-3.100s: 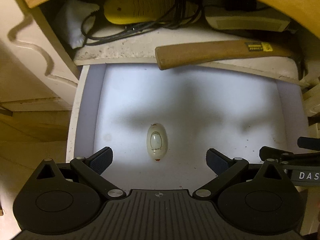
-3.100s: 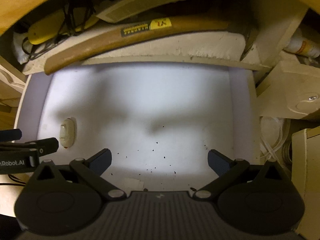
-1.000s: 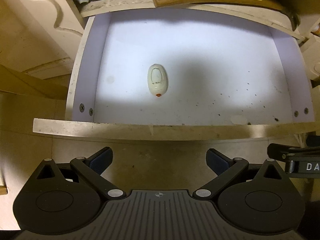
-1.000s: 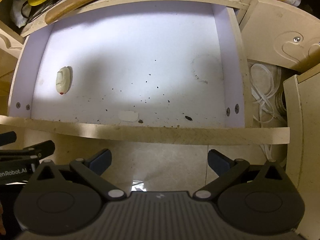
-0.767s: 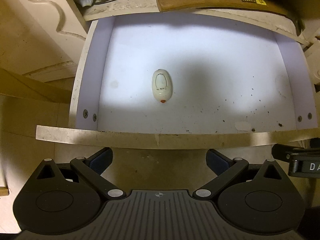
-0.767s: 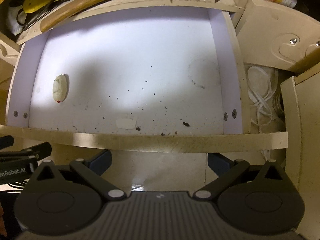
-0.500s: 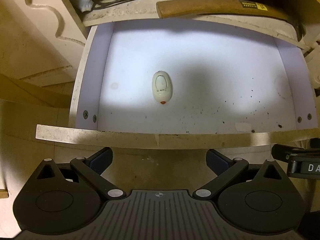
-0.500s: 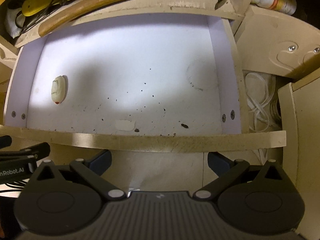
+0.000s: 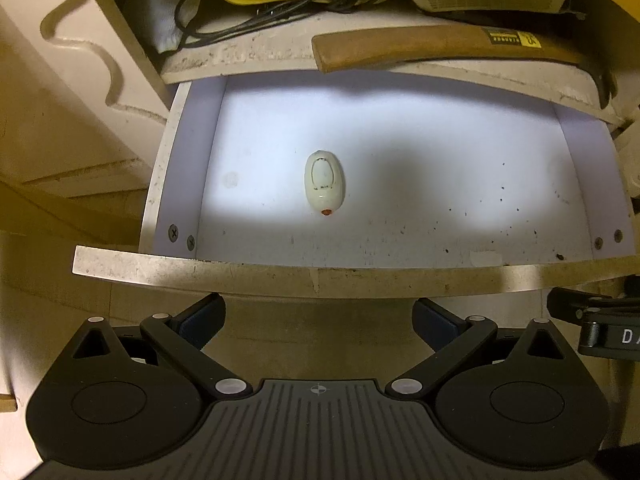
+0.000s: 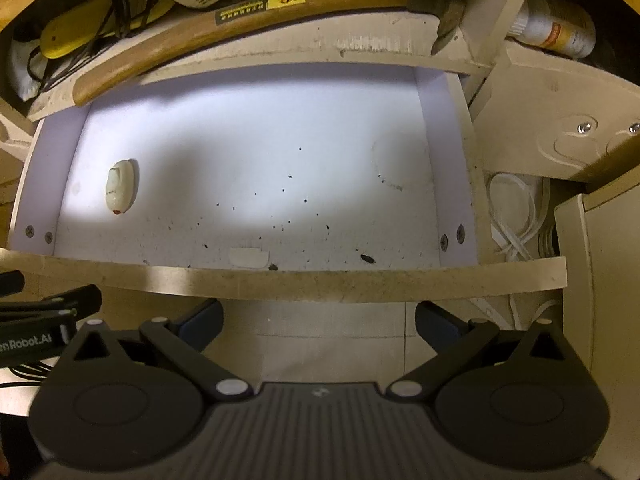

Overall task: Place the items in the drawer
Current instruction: 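Push the drawer front inward with both grippers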

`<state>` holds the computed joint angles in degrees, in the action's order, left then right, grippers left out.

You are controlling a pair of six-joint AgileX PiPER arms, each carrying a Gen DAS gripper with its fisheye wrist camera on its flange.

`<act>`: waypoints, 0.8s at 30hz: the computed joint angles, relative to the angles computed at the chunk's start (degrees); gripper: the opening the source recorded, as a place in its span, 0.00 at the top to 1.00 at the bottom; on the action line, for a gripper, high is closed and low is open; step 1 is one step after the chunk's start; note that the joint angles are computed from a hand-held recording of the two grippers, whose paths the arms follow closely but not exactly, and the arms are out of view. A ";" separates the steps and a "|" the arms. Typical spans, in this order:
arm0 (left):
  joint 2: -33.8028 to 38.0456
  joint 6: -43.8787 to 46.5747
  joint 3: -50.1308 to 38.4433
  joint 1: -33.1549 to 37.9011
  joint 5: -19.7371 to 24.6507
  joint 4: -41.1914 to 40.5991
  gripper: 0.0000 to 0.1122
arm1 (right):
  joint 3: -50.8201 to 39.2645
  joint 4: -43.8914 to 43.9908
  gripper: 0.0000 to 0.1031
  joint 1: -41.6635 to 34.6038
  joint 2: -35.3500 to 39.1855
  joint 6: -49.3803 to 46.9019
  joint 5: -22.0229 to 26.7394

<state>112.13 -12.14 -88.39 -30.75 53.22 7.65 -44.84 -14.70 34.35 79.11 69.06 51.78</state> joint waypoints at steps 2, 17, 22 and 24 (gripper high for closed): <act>0.21 -0.35 -0.06 -0.09 -0.89 0.42 0.08 | -0.04 -0.84 0.00 0.13 -0.10 0.72 -0.11; -1.44 -2.82 2.91 -0.93 -6.16 2.51 0.08 | -0.85 -5.32 0.00 -0.88 0.69 2.47 -1.59; -0.08 -3.37 1.24 -1.07 -6.32 2.52 0.08 | -1.72 -6.30 0.00 -0.95 2.39 2.05 -1.48; 0.22 -3.50 0.64 -1.15 -6.38 2.78 0.08 | -1.67 -7.12 0.00 -0.63 2.64 2.55 -1.15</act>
<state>112.35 -15.64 -87.76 -31.89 46.83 10.42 -46.51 -21.82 33.73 81.75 71.61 50.63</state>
